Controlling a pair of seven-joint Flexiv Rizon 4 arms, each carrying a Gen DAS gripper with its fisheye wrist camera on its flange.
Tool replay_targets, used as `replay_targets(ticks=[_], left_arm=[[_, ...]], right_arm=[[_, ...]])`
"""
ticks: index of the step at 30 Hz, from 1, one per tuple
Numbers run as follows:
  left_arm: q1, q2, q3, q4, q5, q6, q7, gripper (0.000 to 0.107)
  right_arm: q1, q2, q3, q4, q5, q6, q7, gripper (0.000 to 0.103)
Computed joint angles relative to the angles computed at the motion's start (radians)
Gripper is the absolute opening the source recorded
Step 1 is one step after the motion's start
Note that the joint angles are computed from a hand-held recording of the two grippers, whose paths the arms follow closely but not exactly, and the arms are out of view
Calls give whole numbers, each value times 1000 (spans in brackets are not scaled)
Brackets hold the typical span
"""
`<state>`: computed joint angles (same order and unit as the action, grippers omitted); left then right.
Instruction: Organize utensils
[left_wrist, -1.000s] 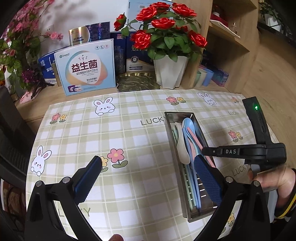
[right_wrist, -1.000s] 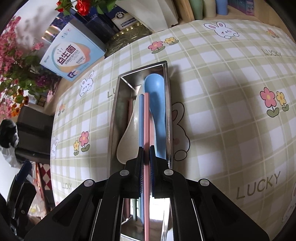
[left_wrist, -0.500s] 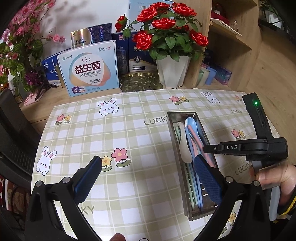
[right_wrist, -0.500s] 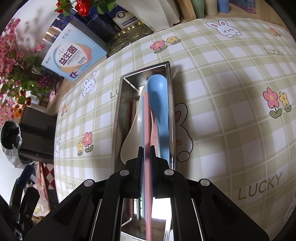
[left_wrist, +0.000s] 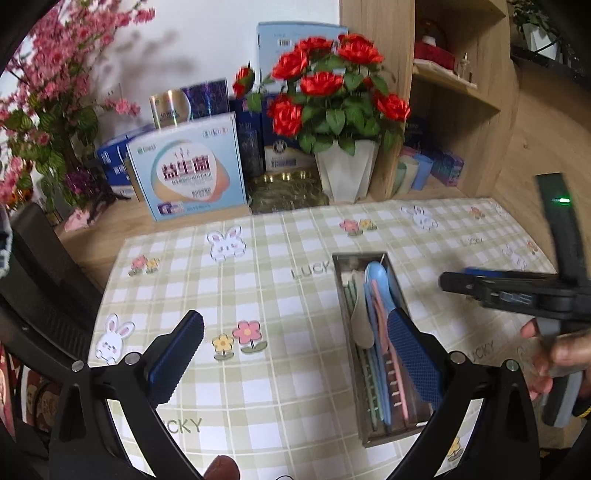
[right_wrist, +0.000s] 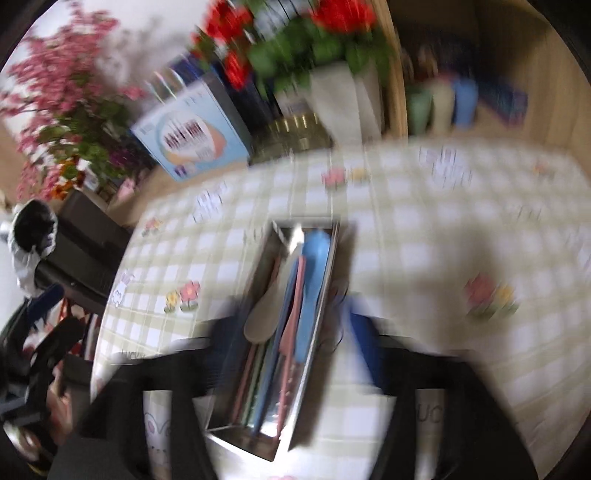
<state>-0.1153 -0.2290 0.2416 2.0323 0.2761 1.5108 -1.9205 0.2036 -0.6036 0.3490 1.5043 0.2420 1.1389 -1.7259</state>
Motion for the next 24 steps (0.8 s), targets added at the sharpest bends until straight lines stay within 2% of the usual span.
replay_targets(ticks=[3,4,6,8,12,19,24], left_arm=[[-60,15,51,-44,79,-20,-82,97],[-68,22,55,-56,103,-28,-105,97],[-83,38,59,-83,164,-45,-159,97],[-121,56,78,-126,272,-82,-253,97],[-193,94,91,-217,509,-184,-469,97],[-191,166,6,-266,674,-275,-618,97],[-166,205,-71,-277,742,-329,-686,97]], right_arm=[[-57,50,50,31,34,52,-120,66],[-81,66,70,39,56,66,-162,71],[-110,99,91,61,91,107,-235,86],[-160,133,138,86,152,181,-342,88],[-230,186,186,86,267,210,-445,88],[-277,275,199,99,443,285,-622,88],[-250,335,138,130,502,307,-664,88]])
